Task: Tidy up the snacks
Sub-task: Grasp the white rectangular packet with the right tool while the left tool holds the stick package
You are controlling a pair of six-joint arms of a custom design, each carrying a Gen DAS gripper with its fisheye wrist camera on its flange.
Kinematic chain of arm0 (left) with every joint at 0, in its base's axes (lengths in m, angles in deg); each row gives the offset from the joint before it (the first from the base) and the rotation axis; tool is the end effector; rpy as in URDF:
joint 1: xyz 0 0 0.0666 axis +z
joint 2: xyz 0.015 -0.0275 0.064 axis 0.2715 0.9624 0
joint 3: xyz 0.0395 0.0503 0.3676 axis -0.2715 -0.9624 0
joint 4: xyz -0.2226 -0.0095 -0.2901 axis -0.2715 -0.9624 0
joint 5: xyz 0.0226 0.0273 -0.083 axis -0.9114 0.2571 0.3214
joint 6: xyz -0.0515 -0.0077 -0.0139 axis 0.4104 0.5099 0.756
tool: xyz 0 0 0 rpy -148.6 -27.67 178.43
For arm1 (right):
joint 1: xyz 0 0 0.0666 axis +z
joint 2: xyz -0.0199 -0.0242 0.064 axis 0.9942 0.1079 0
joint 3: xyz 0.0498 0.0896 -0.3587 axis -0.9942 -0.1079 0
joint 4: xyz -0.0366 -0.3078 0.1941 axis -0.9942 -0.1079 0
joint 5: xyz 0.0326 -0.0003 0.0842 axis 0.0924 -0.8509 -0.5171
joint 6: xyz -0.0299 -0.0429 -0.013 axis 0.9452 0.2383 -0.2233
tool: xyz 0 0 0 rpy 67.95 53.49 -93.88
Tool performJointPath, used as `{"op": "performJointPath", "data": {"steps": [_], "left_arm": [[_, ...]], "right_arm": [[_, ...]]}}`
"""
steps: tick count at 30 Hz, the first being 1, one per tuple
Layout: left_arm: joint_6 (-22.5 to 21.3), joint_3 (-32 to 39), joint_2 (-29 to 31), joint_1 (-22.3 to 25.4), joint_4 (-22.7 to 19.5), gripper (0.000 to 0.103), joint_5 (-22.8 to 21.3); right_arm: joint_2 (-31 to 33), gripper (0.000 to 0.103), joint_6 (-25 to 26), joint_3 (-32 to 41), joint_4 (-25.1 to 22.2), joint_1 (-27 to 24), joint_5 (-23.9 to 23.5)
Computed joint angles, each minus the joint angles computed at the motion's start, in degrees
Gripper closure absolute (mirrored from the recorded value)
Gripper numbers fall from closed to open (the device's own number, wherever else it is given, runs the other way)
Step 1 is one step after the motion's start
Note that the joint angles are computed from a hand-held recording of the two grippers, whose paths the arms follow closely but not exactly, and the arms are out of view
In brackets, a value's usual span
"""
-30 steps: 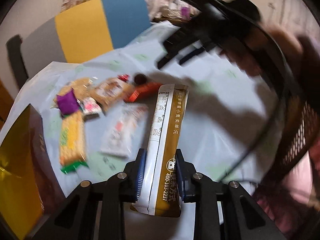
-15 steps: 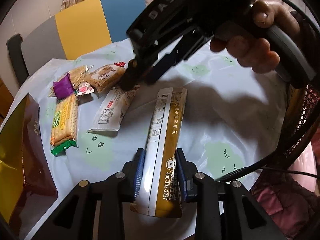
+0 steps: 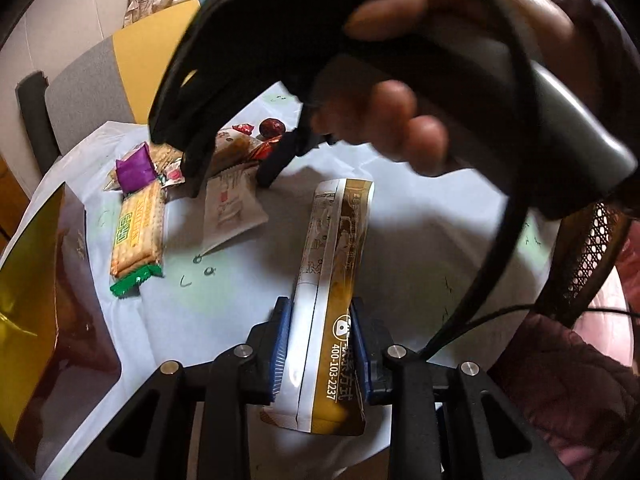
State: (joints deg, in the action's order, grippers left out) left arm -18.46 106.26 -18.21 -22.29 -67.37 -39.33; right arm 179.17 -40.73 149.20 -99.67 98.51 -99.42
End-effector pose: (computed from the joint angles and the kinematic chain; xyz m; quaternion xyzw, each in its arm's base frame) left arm 0.2817 -0.2191 0.3911 0.3224 0.8876 -0.0817 0.3186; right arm 0.4741 0.1392 0.4072 -0.0143 0.9640 0.2464 0.0992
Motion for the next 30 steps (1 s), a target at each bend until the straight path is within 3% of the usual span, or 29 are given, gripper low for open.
{"op": "performJointPath", "data": {"steps": [4, 5, 7, 10, 11, 12, 13, 17, 19, 20, 21, 25, 27, 29, 30], "left_arm": [[0.93, -1.15, -1.76, 0.28, -0.32, 0.074, 0.71], [0.97, -1.37, -2.1, 0.38, -0.38, 0.074, 0.96], [1.18, -1.87, -2.82, 0.42, -0.4, 0.074, 1.25], [1.88, -2.68, -3.97, 1.07, -0.53, 0.074, 2.26], [2.13, -2.8, -4.24, 1.25, -0.61, 0.074, 2.54], [2.38, -2.91, -4.51, 1.43, -0.77, 0.074, 2.89], [2.26, -2.88, -4.49, 1.82, -0.82, 0.074, 3.38], [1.36, -1.75, -3.06, 3.0, -0.82, 0.074, 4.49], [1.38, -1.73, -3.14, 2.88, -0.92, 0.074, 4.44], [1.54, -1.87, -3.09, 2.57, -0.72, 0.074, 4.2], [1.41, -1.83, -3.07, 2.61, -0.76, 0.074, 4.17], [1.4, -1.85, -2.98, 2.72, -0.77, 0.074, 4.3], [1.19, -1.68, -2.78, 2.82, -0.82, 0.074, 4.27], [1.24, -1.63, -2.73, 2.67, -0.9, 0.074, 4.24], [1.15, -1.58, -2.77, 2.77, -1.06, 0.074, 4.44]], "right_arm": [[1.46, 0.042, 0.89, 3.02, -2.43, 4.74, 11.39], [1.69, 0.045, 2.02, 3.47, -3.0, 5.66, 13.64], [1.65, 0.061, 4.35, 3.7, -3.59, 7.64, 19.2], [0.97, 0.068, 7.66, 3.68, -4.5, 7.61, 20.41], [0.61, 0.077, 8.9, 3.59, -4.84, 7.19, 20.63], [-0.1, 0.093, 10.2, 3.23, -4.95, 6.21, 19.91], [-0.35, 0.094, 11.51, 3.33, -5.96, 5.24, 20.07], [-1.06, 0.094, 17.64, 3.07, -9.17, 1.52, 21.59], [-1.45, 0.09, 17.79, 2.94, -9.88, -1.33, 18.31], [-1.43, 0.085, 17.33, 3.13, -10.55, -2.53, 16.18], [-1.91, 0.072, 17.06, 2.72, -10.15, -3.18, 15.49], [-3.8, 0.05, 15.13, 0.49, -7.91, -2.88, 11.99], [-4.72, 0.043, 14.99, -1.08, -5.95, -0.53, 13.93], [-4.43, 0.043, 15.89, -1.31, -5.87, 2.66, 19.42], [-4.07, 0.051, 16.65, -1.23, -6.17, 4.04, 22.51]]}}
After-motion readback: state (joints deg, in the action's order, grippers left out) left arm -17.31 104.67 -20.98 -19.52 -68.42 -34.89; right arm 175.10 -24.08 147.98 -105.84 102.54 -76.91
